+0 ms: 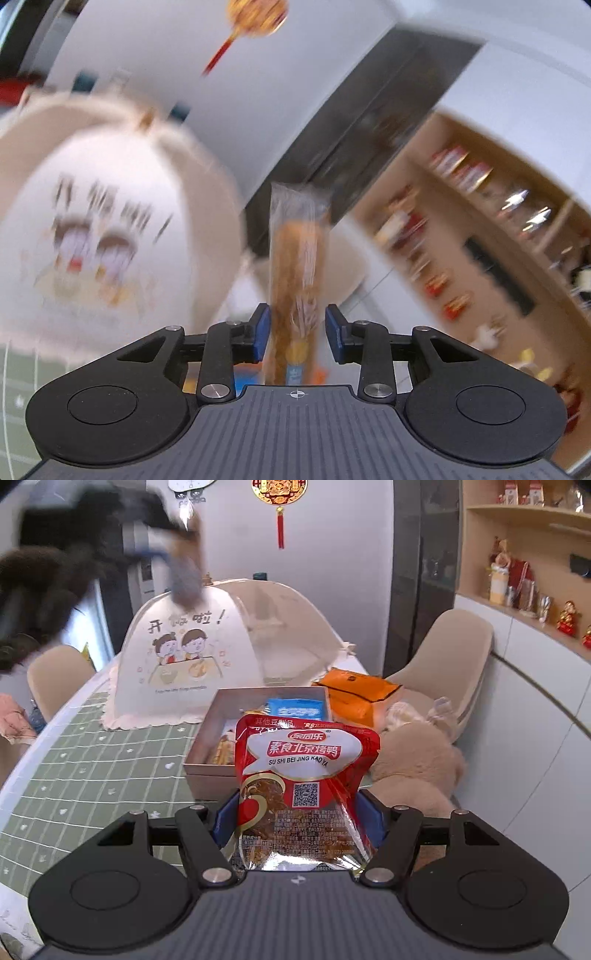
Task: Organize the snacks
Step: 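Drop the bread stick into the pink box with the left tool while the right drops the duck packet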
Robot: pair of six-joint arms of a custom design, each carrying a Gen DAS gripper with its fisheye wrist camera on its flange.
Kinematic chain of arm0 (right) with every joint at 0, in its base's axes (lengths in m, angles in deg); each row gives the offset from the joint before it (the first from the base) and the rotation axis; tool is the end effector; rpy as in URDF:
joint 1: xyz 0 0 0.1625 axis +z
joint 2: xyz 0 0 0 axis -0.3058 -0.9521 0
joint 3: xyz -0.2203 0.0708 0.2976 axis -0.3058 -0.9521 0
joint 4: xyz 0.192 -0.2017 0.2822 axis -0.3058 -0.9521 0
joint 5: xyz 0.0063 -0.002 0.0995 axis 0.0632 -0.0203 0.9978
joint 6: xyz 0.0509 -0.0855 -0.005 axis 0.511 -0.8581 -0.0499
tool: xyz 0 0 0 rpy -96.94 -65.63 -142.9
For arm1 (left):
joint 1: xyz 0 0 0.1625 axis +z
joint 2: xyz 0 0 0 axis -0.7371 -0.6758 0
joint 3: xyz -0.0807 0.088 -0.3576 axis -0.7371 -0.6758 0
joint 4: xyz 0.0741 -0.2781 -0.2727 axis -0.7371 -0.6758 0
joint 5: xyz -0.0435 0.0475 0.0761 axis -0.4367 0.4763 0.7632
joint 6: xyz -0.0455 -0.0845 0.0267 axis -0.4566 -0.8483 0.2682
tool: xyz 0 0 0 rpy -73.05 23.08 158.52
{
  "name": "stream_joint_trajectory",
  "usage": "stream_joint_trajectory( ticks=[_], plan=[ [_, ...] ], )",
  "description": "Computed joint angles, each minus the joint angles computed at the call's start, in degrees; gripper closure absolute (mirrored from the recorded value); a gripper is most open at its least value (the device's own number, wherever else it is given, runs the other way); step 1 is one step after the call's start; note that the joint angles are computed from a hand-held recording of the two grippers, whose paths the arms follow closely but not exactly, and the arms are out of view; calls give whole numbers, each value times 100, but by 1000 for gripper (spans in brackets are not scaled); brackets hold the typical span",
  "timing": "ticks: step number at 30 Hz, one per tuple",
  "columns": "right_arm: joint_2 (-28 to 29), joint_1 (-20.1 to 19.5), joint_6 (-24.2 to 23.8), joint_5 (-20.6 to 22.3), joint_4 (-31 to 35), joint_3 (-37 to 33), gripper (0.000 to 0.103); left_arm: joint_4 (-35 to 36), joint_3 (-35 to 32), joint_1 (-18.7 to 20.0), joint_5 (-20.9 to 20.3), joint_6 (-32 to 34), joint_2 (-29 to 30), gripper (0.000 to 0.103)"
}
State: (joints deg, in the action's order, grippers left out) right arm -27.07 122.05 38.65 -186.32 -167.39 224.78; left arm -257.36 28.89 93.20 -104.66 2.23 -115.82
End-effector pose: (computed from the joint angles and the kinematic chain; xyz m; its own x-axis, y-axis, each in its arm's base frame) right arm 0.1370 -0.2976 0.2489 -0.6955 0.2521 0.6729 -0.4395 0.5915 -0.6759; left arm -0.3575 -0.5818 0.1309 -0.8711 0.4902 -0.0288 0.4150 0.7036 -0.5767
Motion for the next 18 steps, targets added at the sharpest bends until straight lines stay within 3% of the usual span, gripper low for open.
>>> stream_joint_trajectory(
  ticks=[3,7,12,17,18],
  plan=[
    [-223,-121,114,-7,186,74,36,-224,326,221,-22,37,44,67],
    [-401,-192,75,-47,361,-25,36,-108,1161,515,-206,88,-442,67],
    [-740,-259,139,625,1368,-787,36,103,2255,707,-181,165,-1122,67],
    [21,-337,-185,905,1878,-2142,34,16,2732,714,-192,101,-1489,67],
    [230,-400,-287,988,1978,-2425,25,44,2777,700,-143,100,-1565,67]
  ],
)
